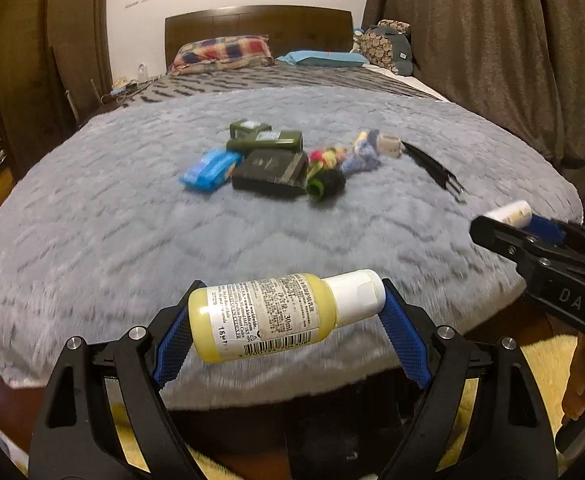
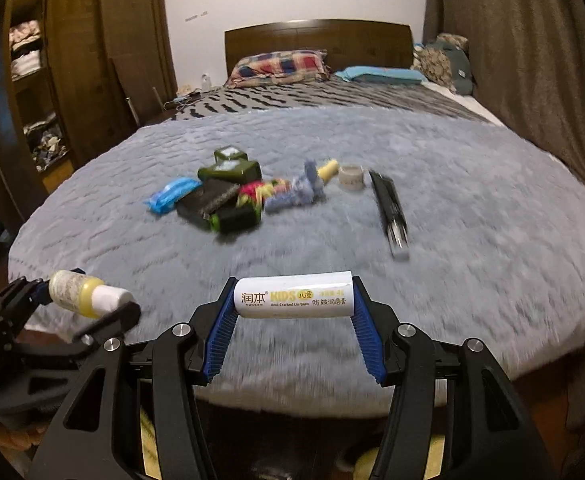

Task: Collect trash
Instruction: 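Lower both held items below the bed edge and open both tools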

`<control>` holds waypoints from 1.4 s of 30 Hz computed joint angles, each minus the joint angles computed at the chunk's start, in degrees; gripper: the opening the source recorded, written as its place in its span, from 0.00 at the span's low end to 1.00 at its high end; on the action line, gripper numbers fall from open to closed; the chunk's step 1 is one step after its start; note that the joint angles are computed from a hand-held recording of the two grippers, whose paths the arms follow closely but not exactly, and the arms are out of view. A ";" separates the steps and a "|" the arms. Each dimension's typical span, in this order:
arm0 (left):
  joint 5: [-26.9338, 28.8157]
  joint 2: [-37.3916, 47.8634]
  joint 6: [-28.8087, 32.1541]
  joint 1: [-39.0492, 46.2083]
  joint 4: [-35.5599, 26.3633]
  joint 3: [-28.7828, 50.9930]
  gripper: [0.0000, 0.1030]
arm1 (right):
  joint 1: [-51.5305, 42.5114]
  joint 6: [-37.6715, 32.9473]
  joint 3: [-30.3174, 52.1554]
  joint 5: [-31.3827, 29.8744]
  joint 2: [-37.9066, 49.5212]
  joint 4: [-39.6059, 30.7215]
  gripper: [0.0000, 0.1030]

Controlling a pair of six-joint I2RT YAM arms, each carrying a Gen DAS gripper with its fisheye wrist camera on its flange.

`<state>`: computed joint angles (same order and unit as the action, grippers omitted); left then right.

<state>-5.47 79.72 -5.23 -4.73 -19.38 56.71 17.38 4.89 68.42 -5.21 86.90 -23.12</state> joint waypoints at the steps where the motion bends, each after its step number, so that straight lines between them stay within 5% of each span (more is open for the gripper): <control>1: 0.00 -0.94 -0.27 -0.11 -0.36 -1.22 0.78 | -0.12 0.22 -1.28 -0.17 -0.63 -0.11 0.54; 8: 2.22 -2.10 -1.04 -1.24 0.63 -10.75 0.78 | 1.28 1.44 -9.96 1.54 0.47 0.73 0.54; 16: 5.57 7.79 -1.44 -2.31 6.26 -16.82 0.78 | 0.74 3.02 -13.90 -0.82 8.35 2.81 0.54; 28: 12.57 26.26 -1.42 -0.43 11.87 -14.98 0.78 | 1.74 4.07 -12.22 -2.80 20.82 4.66 0.54; 36: 13.22 30.30 -1.24 -0.96 10.96 -12.13 0.78 | 2.21 4.50 -8.67 -5.00 26.02 4.37 0.54; 42: 12.30 29.27 -2.04 -1.43 9.16 -10.78 0.84 | 1.49 4.80 -7.26 -5.47 25.81 3.75 0.70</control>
<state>6.83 108.99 -7.26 -6.16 -10.22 45.93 18.87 9.70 61.16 -10.67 112.71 -19.37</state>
